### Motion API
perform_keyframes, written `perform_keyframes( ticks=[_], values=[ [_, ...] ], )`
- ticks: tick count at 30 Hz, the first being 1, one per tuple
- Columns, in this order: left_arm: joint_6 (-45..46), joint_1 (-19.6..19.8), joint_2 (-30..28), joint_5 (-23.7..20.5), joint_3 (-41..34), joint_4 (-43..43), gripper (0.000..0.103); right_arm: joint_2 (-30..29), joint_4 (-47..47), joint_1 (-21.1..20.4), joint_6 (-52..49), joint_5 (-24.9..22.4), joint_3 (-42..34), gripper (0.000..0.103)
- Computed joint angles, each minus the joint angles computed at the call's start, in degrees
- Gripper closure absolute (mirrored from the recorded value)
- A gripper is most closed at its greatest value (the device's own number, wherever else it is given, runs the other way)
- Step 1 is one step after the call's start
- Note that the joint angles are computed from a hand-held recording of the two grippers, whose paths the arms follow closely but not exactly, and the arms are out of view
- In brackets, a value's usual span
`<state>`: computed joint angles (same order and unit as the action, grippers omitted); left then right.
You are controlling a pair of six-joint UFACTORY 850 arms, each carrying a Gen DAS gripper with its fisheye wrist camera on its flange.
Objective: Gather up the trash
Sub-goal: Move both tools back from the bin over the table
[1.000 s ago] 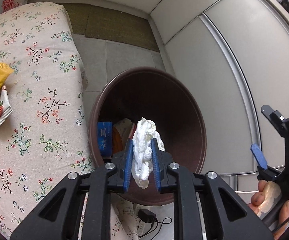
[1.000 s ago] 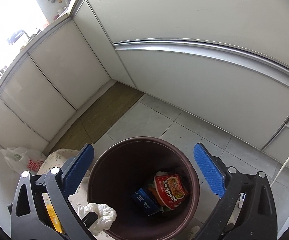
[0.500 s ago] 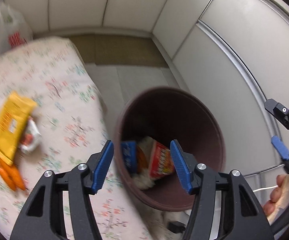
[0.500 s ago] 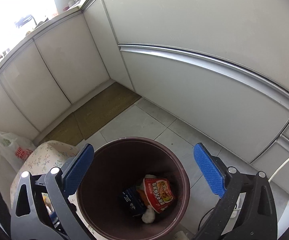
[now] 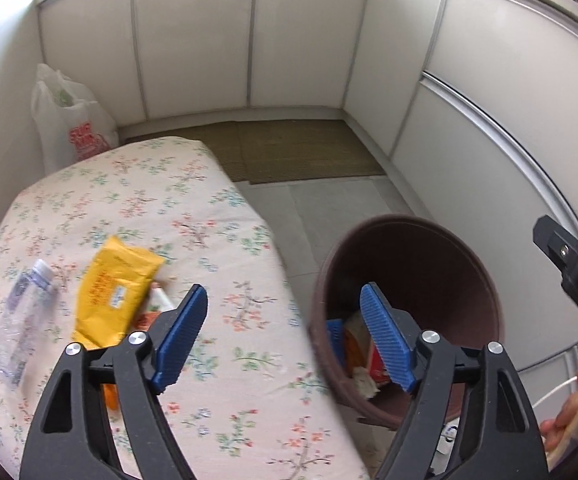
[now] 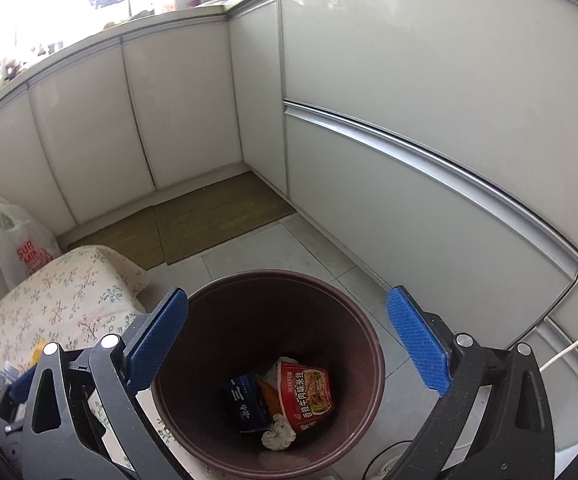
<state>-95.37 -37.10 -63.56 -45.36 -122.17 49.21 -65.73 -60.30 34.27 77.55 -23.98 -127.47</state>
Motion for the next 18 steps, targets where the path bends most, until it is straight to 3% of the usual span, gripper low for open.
perform_keyframes(
  ticks=[7, 18],
  values=[
    [-5.95, -0.11, 4.0, -3.74, 7.85, 5.1, 0.02, -1.86, -1.5, 2.23, -3.08, -2.1, -2.32, 0.007],
    [-13.37, 1.09, 10.55, -3.76, 19.83, 7.91, 0.019, -6.51, -1.14, 5.52, -10.44, -5.29, -9.26, 0.007]
  ],
)
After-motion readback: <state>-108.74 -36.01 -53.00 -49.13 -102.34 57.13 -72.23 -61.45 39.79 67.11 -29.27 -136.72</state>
